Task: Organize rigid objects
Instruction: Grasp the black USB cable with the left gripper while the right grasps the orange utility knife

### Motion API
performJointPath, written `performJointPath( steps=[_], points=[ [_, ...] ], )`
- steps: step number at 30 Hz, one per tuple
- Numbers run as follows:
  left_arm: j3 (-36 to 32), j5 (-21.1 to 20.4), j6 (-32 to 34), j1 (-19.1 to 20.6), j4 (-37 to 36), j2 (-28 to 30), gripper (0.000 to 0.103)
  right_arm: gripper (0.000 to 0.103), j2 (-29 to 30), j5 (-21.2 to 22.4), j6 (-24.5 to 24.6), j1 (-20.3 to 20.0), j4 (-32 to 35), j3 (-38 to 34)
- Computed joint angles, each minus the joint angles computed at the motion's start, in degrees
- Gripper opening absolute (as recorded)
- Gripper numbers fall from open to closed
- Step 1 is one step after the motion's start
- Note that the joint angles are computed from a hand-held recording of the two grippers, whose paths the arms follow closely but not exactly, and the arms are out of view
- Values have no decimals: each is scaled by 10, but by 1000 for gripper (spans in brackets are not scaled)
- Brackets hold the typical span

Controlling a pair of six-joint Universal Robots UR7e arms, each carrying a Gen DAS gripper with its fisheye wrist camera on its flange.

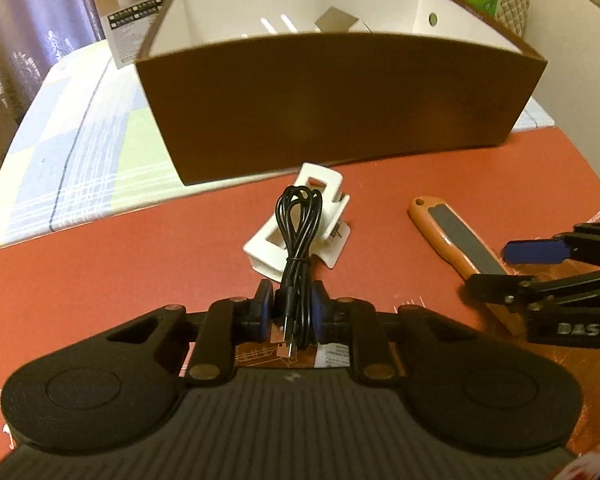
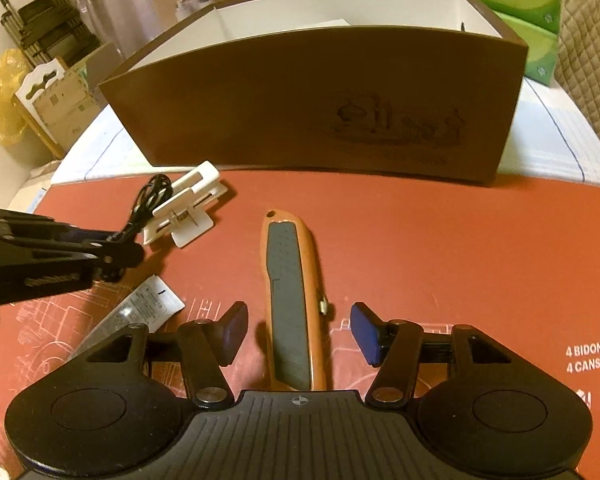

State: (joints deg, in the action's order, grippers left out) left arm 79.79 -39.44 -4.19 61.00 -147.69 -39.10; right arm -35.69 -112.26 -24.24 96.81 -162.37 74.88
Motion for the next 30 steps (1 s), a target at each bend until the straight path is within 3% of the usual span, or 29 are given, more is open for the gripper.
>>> performJointPath(
  steps=[4,7,10,14,17,25,27,30],
  points=[
    [15,1,-4,-4,-16,-13,16,52,13,-15,-16,3,-16,-8],
    [33,7,-15,-9,-11,-29,16,42,18,-19,-34,6,-20,-9],
    [48,19,-58,-10,28,-50,16,41,18,-18,-42,7,-19,-8],
    [52,2,-147,2,123,-74,16,41,15,-12,-32,5,-11,-7],
    [53,-4,-173,9,145,-79,21,41,14,-13,-26,5,-8,-8],
    [36,12,-151,13,145,-59,25,41,13,-22,-26,8,-20,0],
    [35,13,-146,12,144,-58,14,41,13,-27,-28,9,-24,2],
    [34,14,-150,12,141,-56,13,41,15,-28,-36,9,-30,3]
  ],
)
